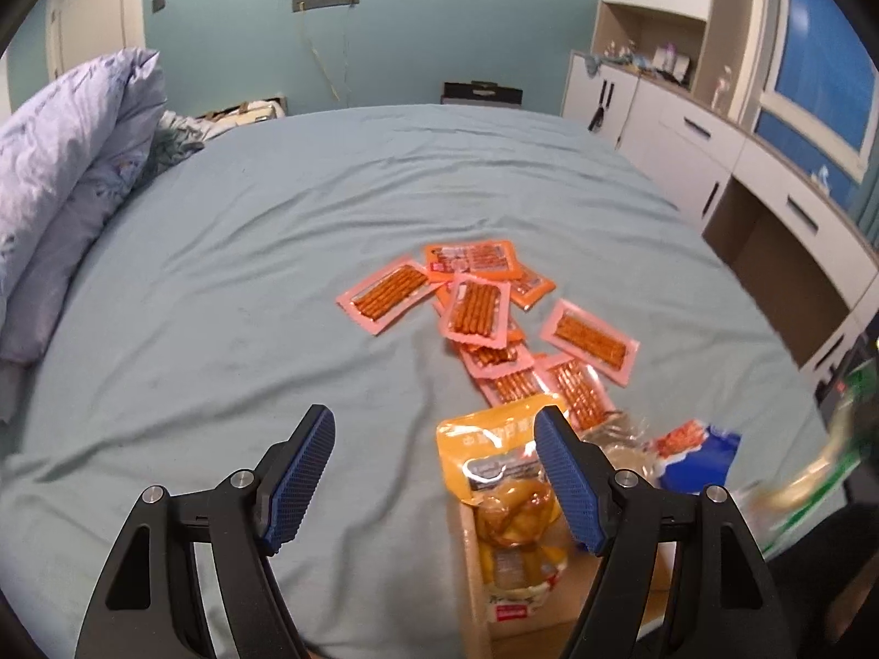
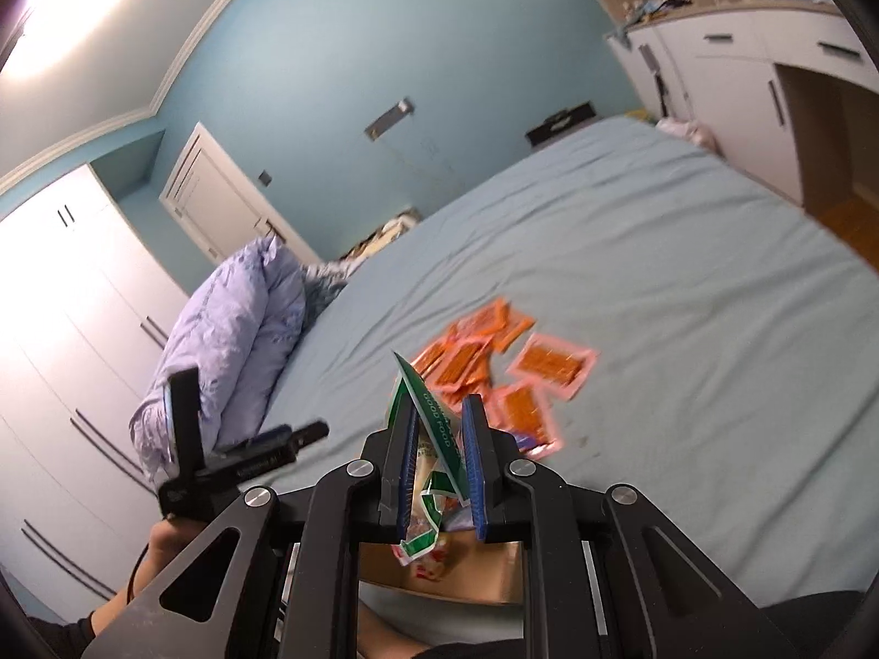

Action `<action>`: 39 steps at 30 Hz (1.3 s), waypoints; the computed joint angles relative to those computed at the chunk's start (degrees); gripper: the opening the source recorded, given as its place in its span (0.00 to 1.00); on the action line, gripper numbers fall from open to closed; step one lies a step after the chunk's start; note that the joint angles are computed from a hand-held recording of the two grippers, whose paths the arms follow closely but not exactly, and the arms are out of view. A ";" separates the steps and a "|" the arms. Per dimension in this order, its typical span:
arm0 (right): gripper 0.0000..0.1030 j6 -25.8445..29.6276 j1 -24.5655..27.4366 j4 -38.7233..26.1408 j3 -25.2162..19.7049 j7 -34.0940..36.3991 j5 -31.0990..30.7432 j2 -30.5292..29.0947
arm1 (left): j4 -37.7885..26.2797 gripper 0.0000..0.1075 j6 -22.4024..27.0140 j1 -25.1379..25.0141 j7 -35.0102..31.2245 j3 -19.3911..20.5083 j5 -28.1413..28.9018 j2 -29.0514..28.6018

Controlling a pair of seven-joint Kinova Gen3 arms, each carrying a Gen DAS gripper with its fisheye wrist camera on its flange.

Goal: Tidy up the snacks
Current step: 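Drop the green-edged packet into the box with the right gripper while the left gripper releases the yellow pouch, then reach the right gripper to the pink stick-snack packs and grasp one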

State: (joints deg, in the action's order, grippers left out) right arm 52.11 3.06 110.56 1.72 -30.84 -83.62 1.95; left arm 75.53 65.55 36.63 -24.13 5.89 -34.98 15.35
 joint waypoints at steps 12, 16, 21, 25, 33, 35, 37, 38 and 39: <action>0.16 4.00 -25.36 -21.67 15.99 -23.43 26.19 10.48 | 4.13 0.70 -4.95 -4.65 4.88 0.13 4.55 -2.66; 0.48 3.12 -24.95 -23.19 13.89 -28.47 30.78 9.30 | 2.81 0.71 -3.18 -3.38 4.50 0.46 2.30 -1.89; 0.63 -1.32 -11.68 -17.63 4.23 -24.19 20.81 4.07 | 1.18 0.71 -1.32 -1.87 3.07 0.46 0.52 -0.82; 0.74 -0.99 -1.06 -19.60 -3.45 -29.38 21.30 4.02 | 1.22 0.71 -1.99 -1.72 2.43 0.37 0.83 -1.00; 0.74 6.55 0.93 -37.55 -7.04 -40.85 39.94 11.01 | -2.70 0.72 2.72 -0.43 -1.05 -0.48 0.82 2.01; 0.74 9.47 4.13 -41.71 -12.35 -44.10 44.08 13.07 | -3.02 0.72 2.75 -0.25 -1.18 -0.77 0.84 2.21; 0.74 9.78 6.30 -44.94 -17.66 -46.82 48.28 16.35 | -3.36 0.73 2.68 -0.51 -1.67 -0.99 1.32 2.47; 0.74 9.44 6.71 -46.83 -20.16 -48.65 50.61 18.11 | -3.60 0.73 2.72 -0.71 -2.02 -1.09 1.60 2.62; 0.74 9.36 7.86 -48.37 -22.81 -50.30 52.94 19.28 | -3.78 0.73 2.84 -0.87 -2.24 -1.24 1.83 2.79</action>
